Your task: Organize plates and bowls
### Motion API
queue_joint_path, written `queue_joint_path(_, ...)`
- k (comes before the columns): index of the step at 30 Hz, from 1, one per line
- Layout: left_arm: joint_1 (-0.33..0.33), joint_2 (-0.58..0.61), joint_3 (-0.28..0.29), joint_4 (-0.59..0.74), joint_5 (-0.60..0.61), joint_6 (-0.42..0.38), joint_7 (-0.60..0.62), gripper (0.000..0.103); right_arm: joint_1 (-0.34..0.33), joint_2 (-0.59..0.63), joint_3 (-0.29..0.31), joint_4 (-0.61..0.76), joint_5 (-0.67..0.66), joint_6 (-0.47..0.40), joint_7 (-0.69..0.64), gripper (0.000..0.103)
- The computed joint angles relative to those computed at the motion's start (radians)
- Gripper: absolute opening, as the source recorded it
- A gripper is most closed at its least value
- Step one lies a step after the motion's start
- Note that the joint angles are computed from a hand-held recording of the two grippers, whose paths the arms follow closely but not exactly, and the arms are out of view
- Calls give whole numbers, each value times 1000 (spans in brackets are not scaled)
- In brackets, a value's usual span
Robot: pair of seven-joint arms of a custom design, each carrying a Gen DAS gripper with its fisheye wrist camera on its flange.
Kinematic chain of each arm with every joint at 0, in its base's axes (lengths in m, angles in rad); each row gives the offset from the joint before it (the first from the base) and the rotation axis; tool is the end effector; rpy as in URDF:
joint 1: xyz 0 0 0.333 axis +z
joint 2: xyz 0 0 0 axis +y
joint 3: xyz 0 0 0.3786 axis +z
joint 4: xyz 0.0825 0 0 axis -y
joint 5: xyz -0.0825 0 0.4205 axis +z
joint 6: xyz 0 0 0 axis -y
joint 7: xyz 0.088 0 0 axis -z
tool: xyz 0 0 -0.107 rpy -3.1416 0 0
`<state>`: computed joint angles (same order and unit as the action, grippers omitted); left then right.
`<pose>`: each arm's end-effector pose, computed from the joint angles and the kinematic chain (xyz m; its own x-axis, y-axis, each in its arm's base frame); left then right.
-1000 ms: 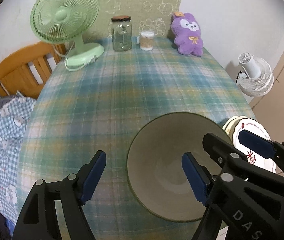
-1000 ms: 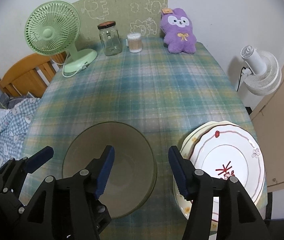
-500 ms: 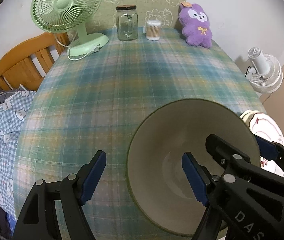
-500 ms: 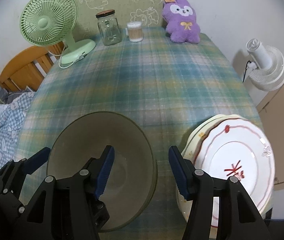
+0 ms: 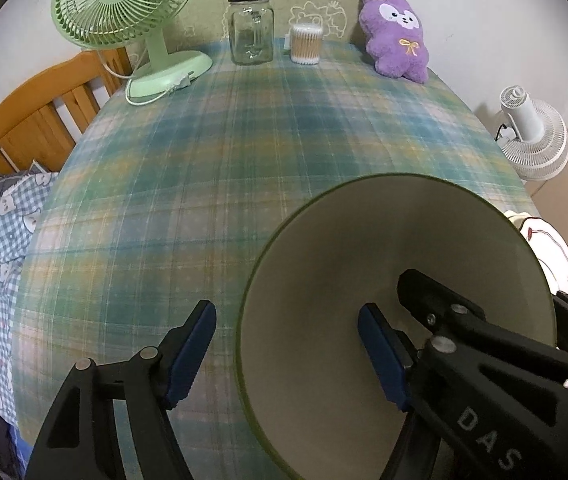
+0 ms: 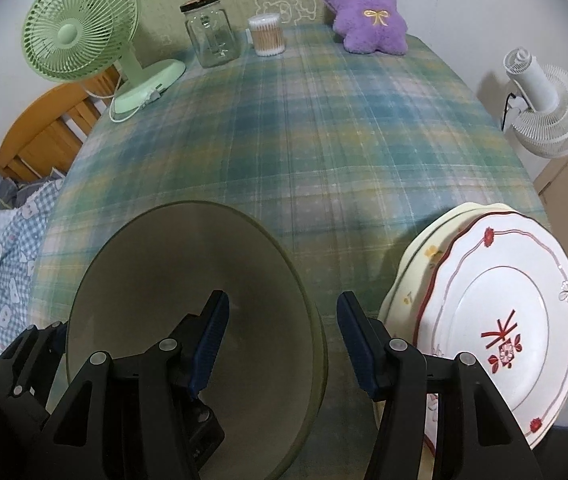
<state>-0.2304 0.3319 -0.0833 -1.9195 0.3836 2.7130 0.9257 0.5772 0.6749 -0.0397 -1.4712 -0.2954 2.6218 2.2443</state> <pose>0.6680 -0.2253 0.4060 0.0221 -0.9993 0.0305 -0.8751 -0.0341 -0.4827 0.7014 0.4351 0.3620 0.1140 -0.9921 -0.0527 -0.8654 -0.0731 -0.4957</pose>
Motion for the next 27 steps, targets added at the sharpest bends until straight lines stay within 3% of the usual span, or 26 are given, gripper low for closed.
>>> queue_joint_path(4, -2, 3, 3, -1, 5, 7, -4, 76, -25, 9, 23, 6, 38, 7, -16, 60)
queue_joint_path(15, 2, 6, -3, 7, -13, -4, 11, 77, -16, 17, 14, 25, 45, -22, -17, 62)
queue_joint_path(18, 17, 5, -21, 4, -41, 8, 53, 65, -15, 21, 14, 36, 50, -41, -13, 62)
queue_joint_path(20, 20, 4, -29, 0, -60, 21, 75, 54, -25, 22, 29, 37, 67, -40, -19, 55)
queue_joint_path(23, 37, 7, -46, 2, -119, 18, 118, 54, -54, 23, 63, 37, 124, -38, -40, 49)
queue_joint_path(27, 26, 8, -37, 5, -132, 13, 127, 53, -47, 26, 58, 47, 137, -54, -49, 49)
